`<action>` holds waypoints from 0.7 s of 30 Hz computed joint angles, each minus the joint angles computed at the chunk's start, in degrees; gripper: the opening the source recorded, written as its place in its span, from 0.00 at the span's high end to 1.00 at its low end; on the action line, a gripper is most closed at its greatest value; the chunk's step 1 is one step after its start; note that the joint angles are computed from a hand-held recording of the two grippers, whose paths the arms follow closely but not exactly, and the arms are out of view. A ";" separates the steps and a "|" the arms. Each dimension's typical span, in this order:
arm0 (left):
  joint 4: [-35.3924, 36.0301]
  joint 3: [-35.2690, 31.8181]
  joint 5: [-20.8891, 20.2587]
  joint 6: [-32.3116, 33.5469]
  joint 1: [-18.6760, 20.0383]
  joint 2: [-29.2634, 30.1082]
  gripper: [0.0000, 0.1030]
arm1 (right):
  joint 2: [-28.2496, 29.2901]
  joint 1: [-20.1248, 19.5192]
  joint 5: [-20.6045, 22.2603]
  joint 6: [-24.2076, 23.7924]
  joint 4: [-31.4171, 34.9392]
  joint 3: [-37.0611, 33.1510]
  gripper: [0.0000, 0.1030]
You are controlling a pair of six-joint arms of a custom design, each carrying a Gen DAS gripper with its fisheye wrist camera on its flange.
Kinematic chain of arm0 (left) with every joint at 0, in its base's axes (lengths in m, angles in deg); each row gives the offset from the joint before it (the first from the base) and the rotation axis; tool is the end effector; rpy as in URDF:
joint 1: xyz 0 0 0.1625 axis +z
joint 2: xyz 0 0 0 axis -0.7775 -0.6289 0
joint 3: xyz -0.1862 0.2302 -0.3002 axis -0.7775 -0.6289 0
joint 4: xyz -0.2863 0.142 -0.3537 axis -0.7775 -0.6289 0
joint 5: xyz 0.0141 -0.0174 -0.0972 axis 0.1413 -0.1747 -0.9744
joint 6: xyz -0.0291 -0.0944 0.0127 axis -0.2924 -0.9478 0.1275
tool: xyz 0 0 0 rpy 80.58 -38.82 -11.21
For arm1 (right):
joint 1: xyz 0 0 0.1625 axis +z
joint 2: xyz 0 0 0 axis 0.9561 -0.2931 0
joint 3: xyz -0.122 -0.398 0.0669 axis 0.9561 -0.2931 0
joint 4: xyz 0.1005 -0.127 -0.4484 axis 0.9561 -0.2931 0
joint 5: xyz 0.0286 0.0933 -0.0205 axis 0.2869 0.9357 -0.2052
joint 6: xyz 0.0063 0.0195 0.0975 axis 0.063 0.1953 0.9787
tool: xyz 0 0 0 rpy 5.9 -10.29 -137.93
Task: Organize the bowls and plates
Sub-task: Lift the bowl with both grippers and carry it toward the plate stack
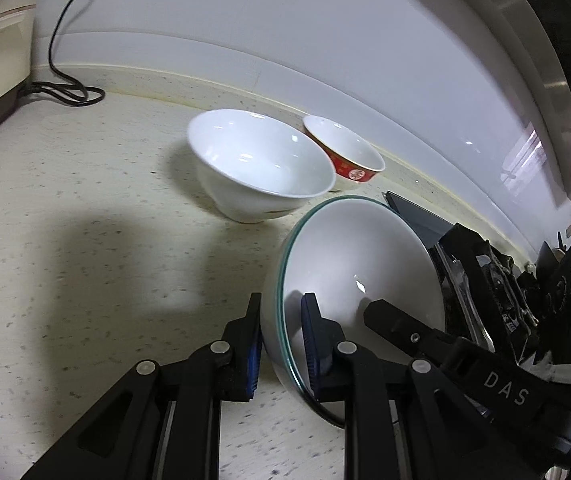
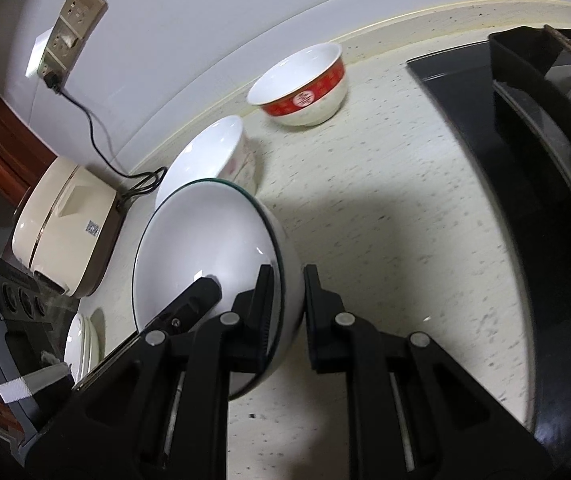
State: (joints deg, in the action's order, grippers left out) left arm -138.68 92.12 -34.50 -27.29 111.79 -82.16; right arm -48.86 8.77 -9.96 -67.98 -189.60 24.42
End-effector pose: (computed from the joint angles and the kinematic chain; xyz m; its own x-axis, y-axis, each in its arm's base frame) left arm -0.1912 -0.6871 -0.0242 -0.8817 0.3368 -0.3304 0.4580 0.7794 -0.4276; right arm 0.0241 -0.6428 0.1531 -0.9621 0.1601 0.2209 -0.0394 0.7196 -0.6932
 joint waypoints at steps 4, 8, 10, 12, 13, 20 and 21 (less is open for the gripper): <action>-1.46 1.46 0.75 0.85 0.29 -1.22 0.81 | 0.81 0.89 -0.29 0.08 -0.78 0.30 0.83; -3.03 2.34 1.23 1.83 0.75 -2.01 0.81 | 1.73 1.46 0.02 0.29 -0.91 0.23 0.83; -3.69 2.92 1.34 2.32 1.05 -2.67 0.81 | 2.25 1.75 0.41 0.24 -0.95 0.07 0.83; -4.15 3.33 1.37 2.47 1.37 -3.29 0.81 | 2.86 2.32 0.29 0.14 -0.92 -0.29 0.83; -4.29 3.62 1.37 2.46 1.53 -3.70 0.81 | 3.19 2.71 0.11 -0.02 -0.93 -0.46 0.83; -4.82 4.84 1.29 2.76 2.78 -6.15 0.81 | 5.14 4.74 -0.59 -0.07 -0.48 -1.85 0.82; -4.91 4.99 1.30 2.79 2.90 -6.49 0.81 | 5.46 5.02 -0.54 0.04 -0.32 -2.08 0.82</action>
State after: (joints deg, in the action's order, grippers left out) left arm -143.59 97.10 -33.21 -24.50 114.69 -88.65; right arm -43.40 13.79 -10.50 -67.94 -189.92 22.33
